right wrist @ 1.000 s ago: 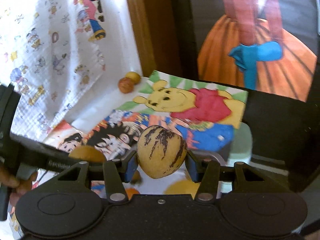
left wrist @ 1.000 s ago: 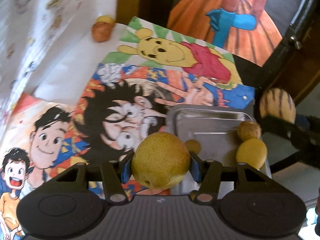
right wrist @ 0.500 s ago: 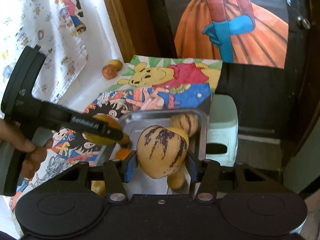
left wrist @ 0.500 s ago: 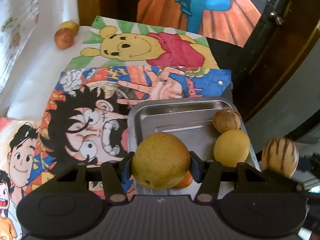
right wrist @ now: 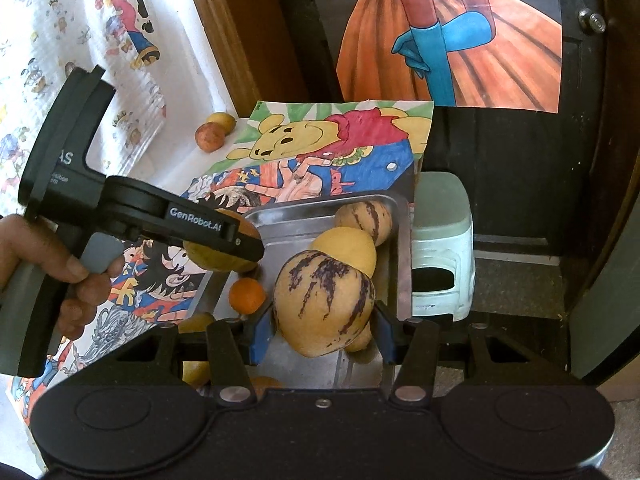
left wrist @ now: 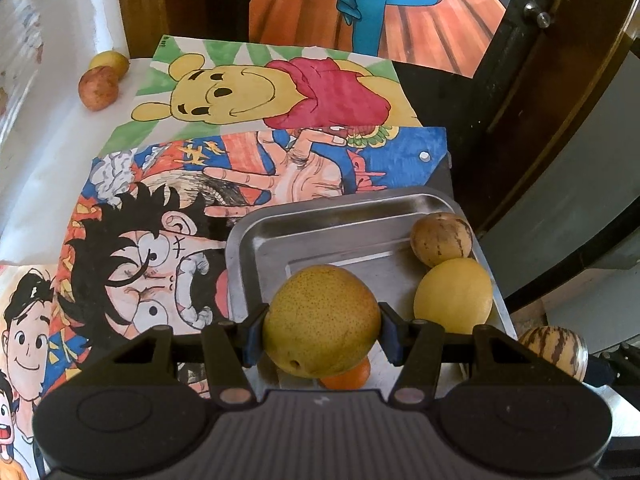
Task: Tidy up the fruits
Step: 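Lower the pepino into the tray with the right tool while the left lowers the pear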
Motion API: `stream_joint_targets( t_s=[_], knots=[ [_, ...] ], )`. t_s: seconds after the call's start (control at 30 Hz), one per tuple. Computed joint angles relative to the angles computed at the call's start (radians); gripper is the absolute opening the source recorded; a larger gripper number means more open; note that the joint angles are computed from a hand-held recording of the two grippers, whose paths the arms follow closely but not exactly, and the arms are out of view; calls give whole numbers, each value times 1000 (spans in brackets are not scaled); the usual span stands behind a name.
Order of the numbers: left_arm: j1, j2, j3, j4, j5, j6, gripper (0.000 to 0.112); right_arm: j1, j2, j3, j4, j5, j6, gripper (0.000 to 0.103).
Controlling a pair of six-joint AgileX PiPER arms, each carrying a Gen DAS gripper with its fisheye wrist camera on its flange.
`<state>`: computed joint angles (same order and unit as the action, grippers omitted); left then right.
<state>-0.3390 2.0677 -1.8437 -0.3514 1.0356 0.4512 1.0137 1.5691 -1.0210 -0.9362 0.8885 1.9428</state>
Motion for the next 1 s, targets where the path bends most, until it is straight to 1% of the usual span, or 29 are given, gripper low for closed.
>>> stream_joint_targets(
  t_s=[0.43,1.0],
  knots=[
    [-14,54,-73,20,21,-1,60,-22,43,-29,43,-64,-35,53],
    [-44,151,-217,58,63,1,60,-89,98,-79,157,-121,-150,53]
  ],
)
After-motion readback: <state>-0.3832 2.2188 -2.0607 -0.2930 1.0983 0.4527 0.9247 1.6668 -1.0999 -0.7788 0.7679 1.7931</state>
